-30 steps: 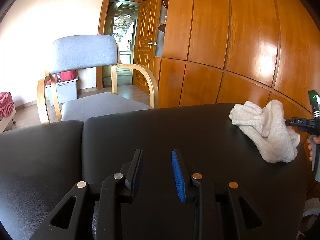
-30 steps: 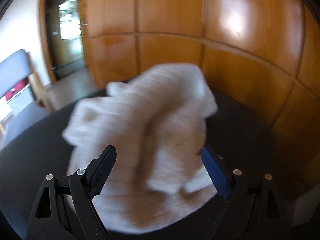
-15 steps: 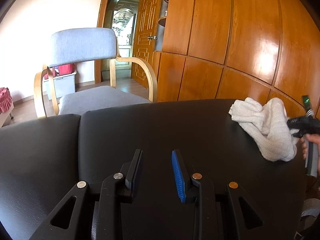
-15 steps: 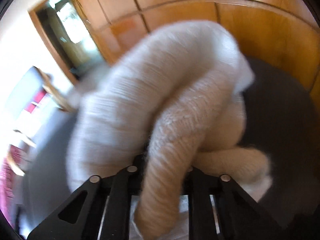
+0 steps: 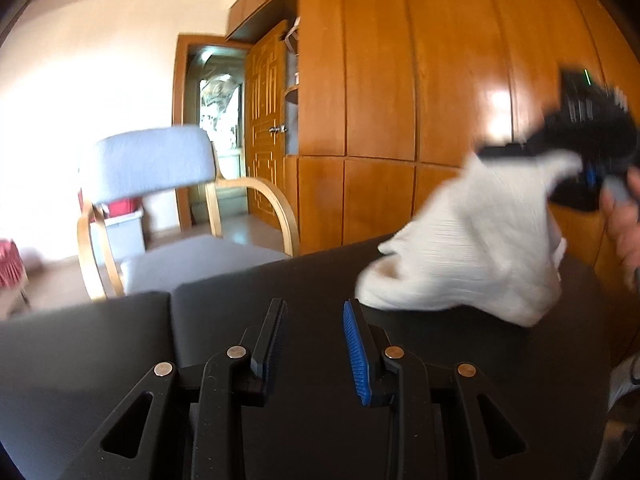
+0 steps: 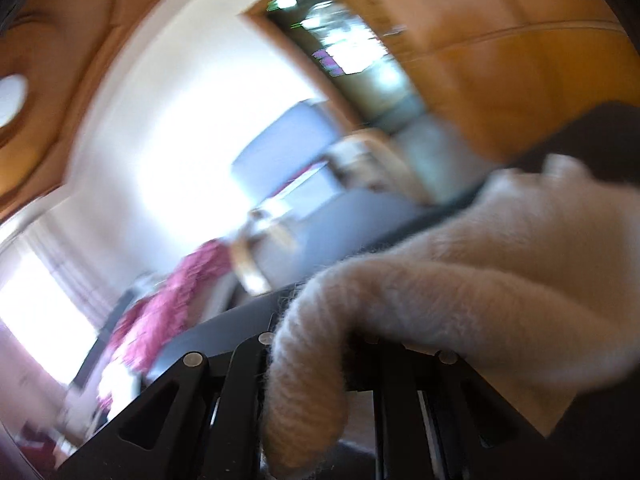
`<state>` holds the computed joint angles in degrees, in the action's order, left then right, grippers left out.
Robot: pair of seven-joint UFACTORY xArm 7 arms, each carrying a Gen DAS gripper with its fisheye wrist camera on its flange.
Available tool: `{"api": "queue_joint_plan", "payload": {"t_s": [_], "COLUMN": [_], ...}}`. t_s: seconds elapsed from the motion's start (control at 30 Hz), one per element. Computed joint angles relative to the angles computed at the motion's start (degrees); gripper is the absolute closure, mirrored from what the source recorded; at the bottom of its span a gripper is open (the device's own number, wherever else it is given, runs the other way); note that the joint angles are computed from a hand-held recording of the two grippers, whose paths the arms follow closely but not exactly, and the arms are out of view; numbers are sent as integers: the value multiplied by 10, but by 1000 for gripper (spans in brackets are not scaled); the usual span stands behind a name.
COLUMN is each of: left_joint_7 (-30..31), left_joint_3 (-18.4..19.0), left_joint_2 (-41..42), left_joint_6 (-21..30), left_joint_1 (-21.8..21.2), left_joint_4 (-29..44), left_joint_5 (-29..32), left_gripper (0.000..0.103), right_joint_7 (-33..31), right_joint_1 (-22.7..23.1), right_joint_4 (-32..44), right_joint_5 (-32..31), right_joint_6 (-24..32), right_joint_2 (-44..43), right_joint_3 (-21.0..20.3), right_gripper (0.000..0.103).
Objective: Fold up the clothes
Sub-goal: 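Lift the sweater with the right gripper while the left gripper grasps another edge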
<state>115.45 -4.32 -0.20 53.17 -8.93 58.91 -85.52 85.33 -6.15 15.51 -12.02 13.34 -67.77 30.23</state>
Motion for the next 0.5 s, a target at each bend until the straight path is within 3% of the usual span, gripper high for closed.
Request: {"api": "queue_joint_plan", "payload": {"t_s": [0.03,0.13,0.3,0.37,0.47,0.5], "left_joint_7": [10,17,26,-4,-58,-67], "left_joint_3": [1,14,24,25,25,24], "left_joint_2": [-6,-15,-11,3,24,29], "left_joint_6": [1,34,23,20,40,49], "left_joint_1": [2,13,27,32,44,48], "left_joint_4": [-5,-9,-8,9,34,40], "left_joint_5": [-2,3,6,31,66,73], "left_gripper": [74,74,74,74,74,74], "right_joint_7": [-1,-18,-61,-78,-97,-99], "right_joint_1": [-18,-68,-180,-235,-284,-291], "right_joint_4": [14,58,130,153,188,193], "right_joint_5": [-6,-11,1,12,32,42], "right_joint_6": [-59,-165,-293,-306,-245,-215], "right_joint_2": [39,136,299,343,359,352], "right_joint_3": [11,58,168,228,293,301], "right_gripper": [91,91,91,91,87,79]}}
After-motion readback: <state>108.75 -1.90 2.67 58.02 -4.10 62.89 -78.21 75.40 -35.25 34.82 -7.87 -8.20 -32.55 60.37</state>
